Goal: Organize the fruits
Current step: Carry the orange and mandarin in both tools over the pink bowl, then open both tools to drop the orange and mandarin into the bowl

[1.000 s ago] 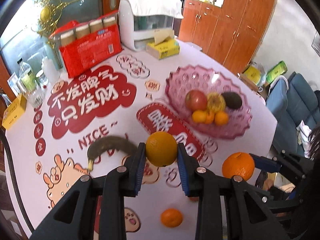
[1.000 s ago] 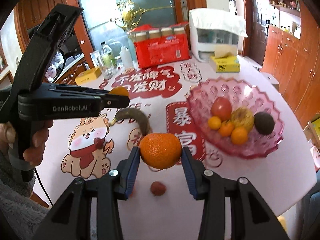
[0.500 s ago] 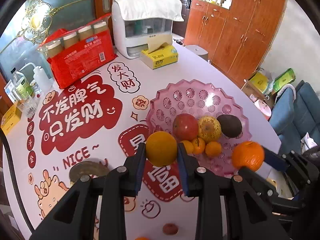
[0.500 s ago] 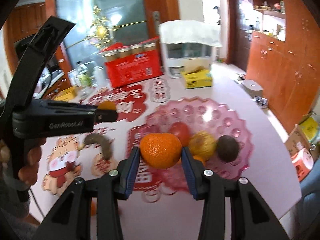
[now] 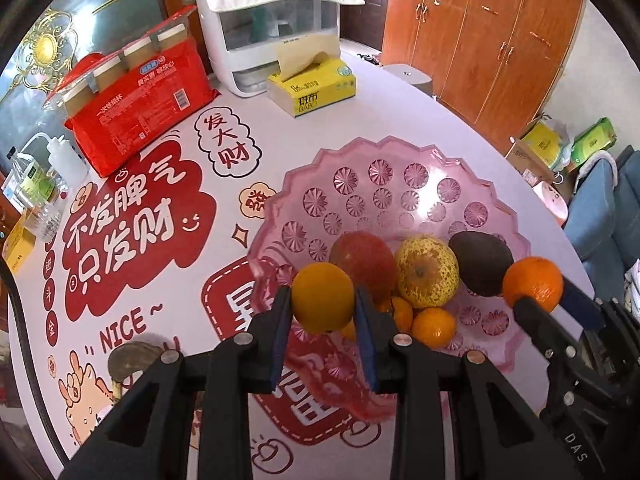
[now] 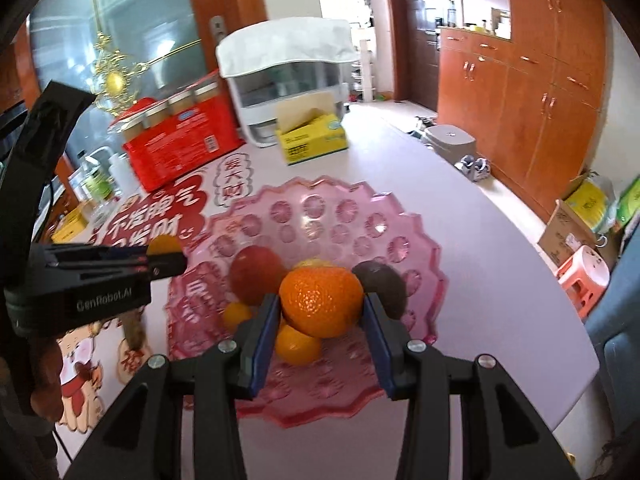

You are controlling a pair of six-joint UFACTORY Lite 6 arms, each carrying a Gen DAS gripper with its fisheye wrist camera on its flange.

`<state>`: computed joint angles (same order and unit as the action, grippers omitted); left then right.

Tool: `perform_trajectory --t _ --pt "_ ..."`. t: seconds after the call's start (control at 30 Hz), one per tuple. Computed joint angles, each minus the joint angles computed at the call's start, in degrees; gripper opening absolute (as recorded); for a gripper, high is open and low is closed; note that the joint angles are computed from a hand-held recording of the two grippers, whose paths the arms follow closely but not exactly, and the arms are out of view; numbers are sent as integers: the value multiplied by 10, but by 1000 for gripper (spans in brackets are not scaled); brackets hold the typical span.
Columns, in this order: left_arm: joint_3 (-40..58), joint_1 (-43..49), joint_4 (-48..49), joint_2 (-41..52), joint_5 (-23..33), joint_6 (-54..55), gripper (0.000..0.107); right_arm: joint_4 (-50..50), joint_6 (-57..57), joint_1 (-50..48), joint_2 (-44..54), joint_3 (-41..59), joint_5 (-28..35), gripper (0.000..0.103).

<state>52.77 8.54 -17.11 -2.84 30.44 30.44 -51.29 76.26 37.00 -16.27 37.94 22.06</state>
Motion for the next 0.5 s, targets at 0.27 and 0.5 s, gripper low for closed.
perform_trajectory --t 0.27,0.5 --pt "-12 -57 77 47 -66 -102 29 -114 100 -22 70 3 -10 43" --pt "-43 -84 174 62 -106 -206 39 -270 248 31 110 -2 48 48"
